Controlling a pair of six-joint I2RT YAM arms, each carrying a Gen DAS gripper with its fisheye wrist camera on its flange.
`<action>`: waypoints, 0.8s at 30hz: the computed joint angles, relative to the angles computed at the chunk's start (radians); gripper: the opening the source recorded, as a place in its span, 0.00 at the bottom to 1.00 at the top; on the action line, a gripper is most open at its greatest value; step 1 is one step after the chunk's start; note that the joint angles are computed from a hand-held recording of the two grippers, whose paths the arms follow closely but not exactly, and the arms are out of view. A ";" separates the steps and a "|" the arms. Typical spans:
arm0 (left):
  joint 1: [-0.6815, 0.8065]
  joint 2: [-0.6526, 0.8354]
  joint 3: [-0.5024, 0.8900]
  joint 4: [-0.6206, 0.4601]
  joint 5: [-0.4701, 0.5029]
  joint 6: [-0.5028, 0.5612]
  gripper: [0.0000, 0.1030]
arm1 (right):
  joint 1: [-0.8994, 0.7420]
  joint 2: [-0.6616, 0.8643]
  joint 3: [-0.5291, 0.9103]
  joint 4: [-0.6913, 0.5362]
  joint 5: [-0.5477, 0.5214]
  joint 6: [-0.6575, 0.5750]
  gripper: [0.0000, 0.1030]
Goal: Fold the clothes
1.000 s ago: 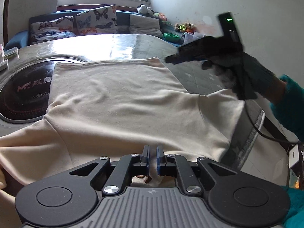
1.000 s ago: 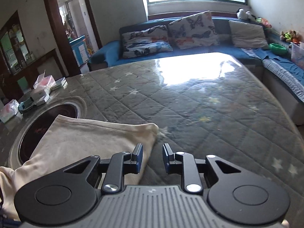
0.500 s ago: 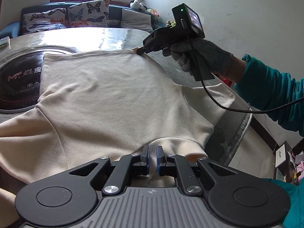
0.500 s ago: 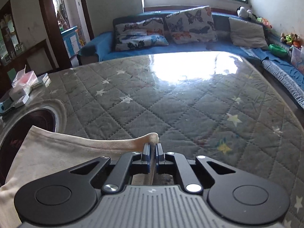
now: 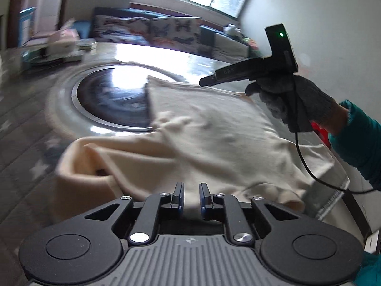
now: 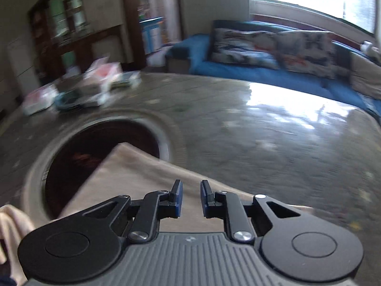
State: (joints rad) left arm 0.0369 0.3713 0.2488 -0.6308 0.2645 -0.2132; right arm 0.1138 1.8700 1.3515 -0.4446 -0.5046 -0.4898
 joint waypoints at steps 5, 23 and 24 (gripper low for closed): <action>0.180 -0.022 0.016 -0.083 0.044 0.087 0.17 | 0.155 0.031 -0.022 0.038 0.035 0.039 0.15; 0.963 0.195 0.075 0.026 0.201 0.399 0.40 | 0.205 -0.167 -0.155 -0.072 -0.063 -0.150 0.17; 0.958 0.199 0.074 0.020 0.201 0.396 0.41 | 0.206 -0.198 -0.178 -0.113 -0.090 -0.193 0.18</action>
State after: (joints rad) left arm 0.9945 0.5705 0.3233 -0.6103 0.4655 0.1827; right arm 0.3197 1.6723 1.1731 -0.5573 -0.5944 -0.6829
